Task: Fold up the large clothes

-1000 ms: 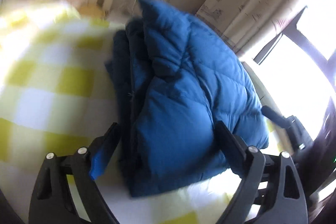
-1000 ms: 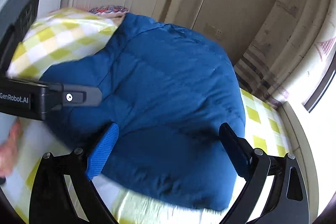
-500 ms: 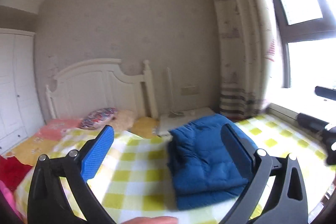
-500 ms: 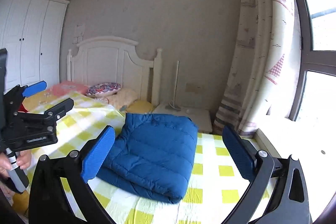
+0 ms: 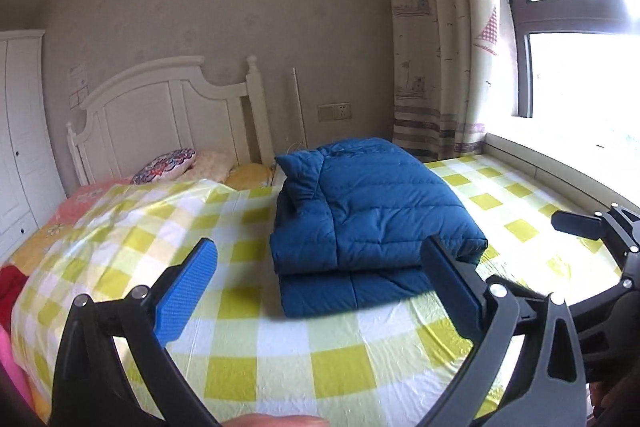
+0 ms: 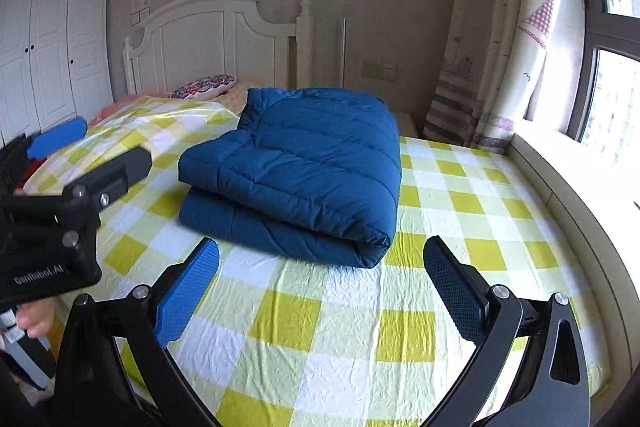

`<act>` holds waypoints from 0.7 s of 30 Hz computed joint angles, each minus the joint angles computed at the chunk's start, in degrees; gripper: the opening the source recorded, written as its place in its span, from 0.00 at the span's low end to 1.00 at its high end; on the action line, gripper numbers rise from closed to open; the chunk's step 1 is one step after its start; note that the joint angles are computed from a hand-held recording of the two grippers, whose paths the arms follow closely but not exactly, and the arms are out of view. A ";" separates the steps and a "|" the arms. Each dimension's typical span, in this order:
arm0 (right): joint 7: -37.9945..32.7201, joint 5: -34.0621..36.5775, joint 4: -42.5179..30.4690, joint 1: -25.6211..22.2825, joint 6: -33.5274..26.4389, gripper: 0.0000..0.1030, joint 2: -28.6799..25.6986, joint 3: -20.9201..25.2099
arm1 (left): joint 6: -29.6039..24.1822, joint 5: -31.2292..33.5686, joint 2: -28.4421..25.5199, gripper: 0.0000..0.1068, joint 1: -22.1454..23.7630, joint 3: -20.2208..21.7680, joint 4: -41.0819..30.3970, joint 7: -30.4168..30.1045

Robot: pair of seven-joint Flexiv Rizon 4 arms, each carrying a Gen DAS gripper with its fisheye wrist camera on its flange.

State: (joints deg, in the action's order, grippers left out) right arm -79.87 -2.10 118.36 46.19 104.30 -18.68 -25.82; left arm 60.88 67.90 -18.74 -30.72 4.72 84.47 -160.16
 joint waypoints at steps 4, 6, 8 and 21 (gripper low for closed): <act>0.29 0.86 0.46 2.77 0.30 0.95 0.06 -3.09 | -0.48 -0.75 0.40 0.94 0.34 0.12 0.64 -1.42; 0.04 1.81 0.88 5.83 0.43 0.95 -0.08 -6.28 | -0.70 -0.81 0.54 0.94 0.45 0.08 0.78 -1.95; -0.57 2.35 1.14 7.05 0.84 0.95 -0.17 -7.54 | -0.80 -0.72 0.74 0.94 0.54 0.03 1.04 -2.16; -4.70 6.96 0.82 11.46 2.17 0.95 -0.98 -11.07 | -0.77 -2.26 0.76 0.94 1.53 -0.33 1.94 -1.62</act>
State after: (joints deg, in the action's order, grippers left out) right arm -84.57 4.85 119.18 57.65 106.48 -19.66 -36.89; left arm 60.11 65.65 -17.99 -29.19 4.39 86.41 -161.78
